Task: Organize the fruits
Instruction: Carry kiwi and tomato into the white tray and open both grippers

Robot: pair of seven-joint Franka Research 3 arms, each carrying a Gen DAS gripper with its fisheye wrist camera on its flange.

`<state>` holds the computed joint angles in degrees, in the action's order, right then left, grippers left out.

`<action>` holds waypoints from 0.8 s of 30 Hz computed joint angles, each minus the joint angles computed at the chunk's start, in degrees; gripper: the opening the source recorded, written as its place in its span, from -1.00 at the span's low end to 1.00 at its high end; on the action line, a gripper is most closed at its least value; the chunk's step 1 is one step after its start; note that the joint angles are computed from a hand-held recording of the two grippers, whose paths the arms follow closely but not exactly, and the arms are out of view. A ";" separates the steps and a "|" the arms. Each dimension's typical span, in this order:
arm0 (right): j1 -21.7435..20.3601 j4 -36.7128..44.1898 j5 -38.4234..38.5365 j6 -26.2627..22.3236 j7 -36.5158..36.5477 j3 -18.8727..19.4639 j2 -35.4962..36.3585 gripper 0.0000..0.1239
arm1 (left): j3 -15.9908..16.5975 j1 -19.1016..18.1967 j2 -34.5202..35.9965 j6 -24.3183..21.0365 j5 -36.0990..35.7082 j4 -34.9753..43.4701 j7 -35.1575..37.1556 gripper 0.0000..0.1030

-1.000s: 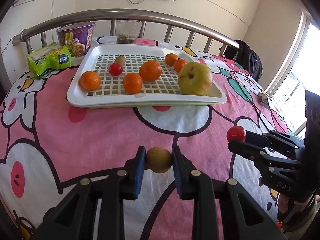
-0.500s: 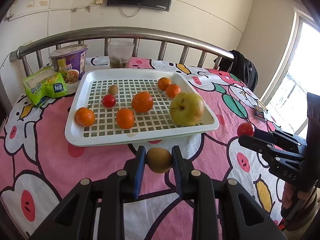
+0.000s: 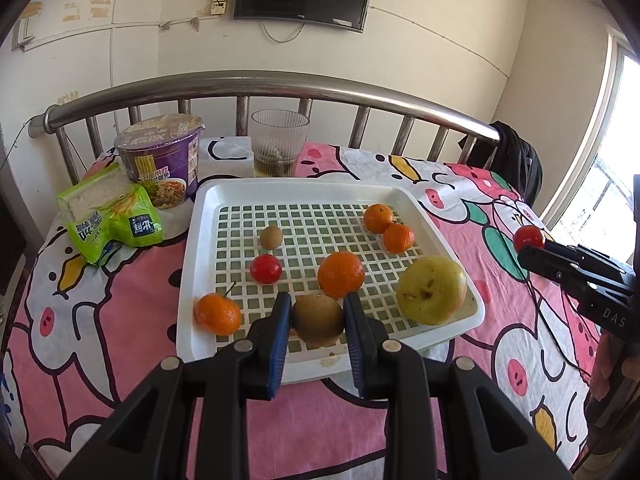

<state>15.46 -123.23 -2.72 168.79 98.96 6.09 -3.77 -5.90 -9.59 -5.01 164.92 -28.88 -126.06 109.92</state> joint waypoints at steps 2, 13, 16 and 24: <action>0.63 4.25 4.09 -2.12 -3.76 -0.61 2.71 -0.56 | -0.04 1.03 2.55 -0.74 2.62 3.02 -2.39 -0.44; 4.98 32.47 3.67 -18.58 -4.57 -4.09 23.15 -0.56 | -2.31 6.73 19.17 -9.52 23.99 22.54 -23.49 -0.44; 5.99 40.74 2.67 -24.23 -4.18 -4.95 29.06 -0.56 | -2.63 7.19 22.66 -12.10 26.90 26.70 -27.21 -0.44; 7.66 67.16 1.07 -42.67 -3.55 -7.02 46.88 -0.56 | -3.65 7.81 30.57 -16.07 30.73 36.72 -31.67 -0.44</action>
